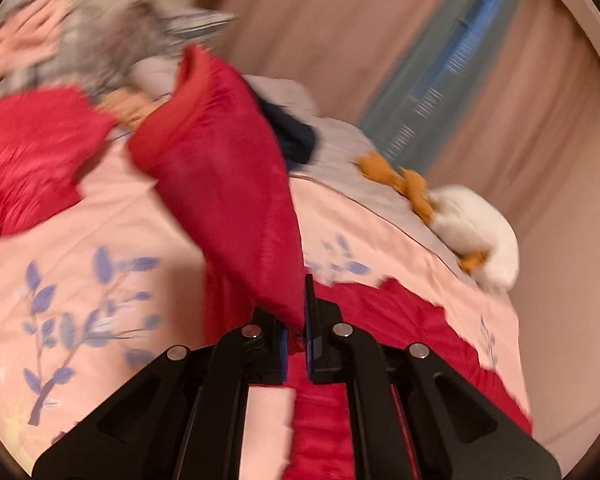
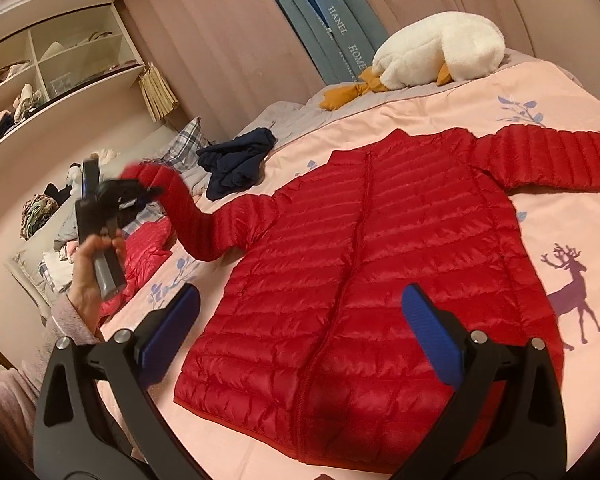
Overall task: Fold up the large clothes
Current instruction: 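Lift the sleeve with the left gripper and fold it across the jacket body, then lay the sleeve flat on the jacket and open the left gripper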
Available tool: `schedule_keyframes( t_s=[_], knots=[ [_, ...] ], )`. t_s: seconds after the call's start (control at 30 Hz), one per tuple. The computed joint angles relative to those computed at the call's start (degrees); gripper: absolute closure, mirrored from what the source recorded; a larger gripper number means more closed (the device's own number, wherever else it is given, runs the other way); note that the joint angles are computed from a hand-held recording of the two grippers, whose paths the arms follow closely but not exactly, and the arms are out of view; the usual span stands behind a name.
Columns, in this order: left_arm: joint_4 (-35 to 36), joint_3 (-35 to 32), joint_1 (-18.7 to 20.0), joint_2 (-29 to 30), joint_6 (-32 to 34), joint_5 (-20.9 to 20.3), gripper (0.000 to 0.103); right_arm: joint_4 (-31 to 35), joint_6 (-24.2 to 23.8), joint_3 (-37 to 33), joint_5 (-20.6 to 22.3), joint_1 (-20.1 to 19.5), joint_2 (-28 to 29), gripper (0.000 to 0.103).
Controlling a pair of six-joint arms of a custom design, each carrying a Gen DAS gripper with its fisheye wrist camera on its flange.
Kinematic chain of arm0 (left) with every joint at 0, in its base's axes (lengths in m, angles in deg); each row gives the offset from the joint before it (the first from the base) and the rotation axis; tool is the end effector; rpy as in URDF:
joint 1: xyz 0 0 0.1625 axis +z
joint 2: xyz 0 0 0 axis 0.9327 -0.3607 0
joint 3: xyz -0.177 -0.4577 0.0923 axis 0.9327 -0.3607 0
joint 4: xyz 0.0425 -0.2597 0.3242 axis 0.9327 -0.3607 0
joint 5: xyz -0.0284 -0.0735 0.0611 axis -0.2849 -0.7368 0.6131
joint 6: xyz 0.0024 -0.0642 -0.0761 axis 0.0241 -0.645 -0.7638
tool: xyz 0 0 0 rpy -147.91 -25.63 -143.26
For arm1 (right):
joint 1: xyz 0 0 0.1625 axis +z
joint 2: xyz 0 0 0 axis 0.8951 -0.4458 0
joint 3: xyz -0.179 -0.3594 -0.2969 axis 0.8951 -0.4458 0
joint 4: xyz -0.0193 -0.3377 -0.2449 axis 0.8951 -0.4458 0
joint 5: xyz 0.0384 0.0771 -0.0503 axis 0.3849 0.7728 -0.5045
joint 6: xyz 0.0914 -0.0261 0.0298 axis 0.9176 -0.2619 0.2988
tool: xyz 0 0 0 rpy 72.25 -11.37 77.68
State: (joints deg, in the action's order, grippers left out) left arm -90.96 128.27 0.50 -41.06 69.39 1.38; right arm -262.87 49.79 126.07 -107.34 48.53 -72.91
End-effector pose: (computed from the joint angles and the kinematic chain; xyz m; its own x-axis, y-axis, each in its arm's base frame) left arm -0.1251 -0.7889 0.3381 -0.9100 0.2745 -0.3107 0.4130 0.6651 -0.6222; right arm 0.2588 -0.4458 0.1103 -0.9428 0.2211 0.2495 -0.1283 0.4502 -0.8837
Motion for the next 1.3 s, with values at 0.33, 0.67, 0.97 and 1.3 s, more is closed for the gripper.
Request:
schedule_keyframes(
  t_s=[0.33,0.67,0.97,1.3],
  knots=[
    [1.15,6.47,-8.07,5.45,6.59,3.5,0.097,-6.36,2.98,5.89,-2.5,-2.25,-0.55,0.002],
    [10.39,4.42,-9.58,13.55,3.22,6.88,0.078,-9.41,6.35,11.3,0.05,-6.48,-2.77,0.002],
    [11.92,8.64,-6.51,9.23,5.3,-1.5,0.027,2.92,6.34,8.76,4.47,-10.58,-9.57,0.002],
    [19.48,1.02,6.24,4.23,-8.08,-20.75,0.027,26.95,7.47,-7.02,12.24,-18.53,-12.57,0.002]
  ],
)
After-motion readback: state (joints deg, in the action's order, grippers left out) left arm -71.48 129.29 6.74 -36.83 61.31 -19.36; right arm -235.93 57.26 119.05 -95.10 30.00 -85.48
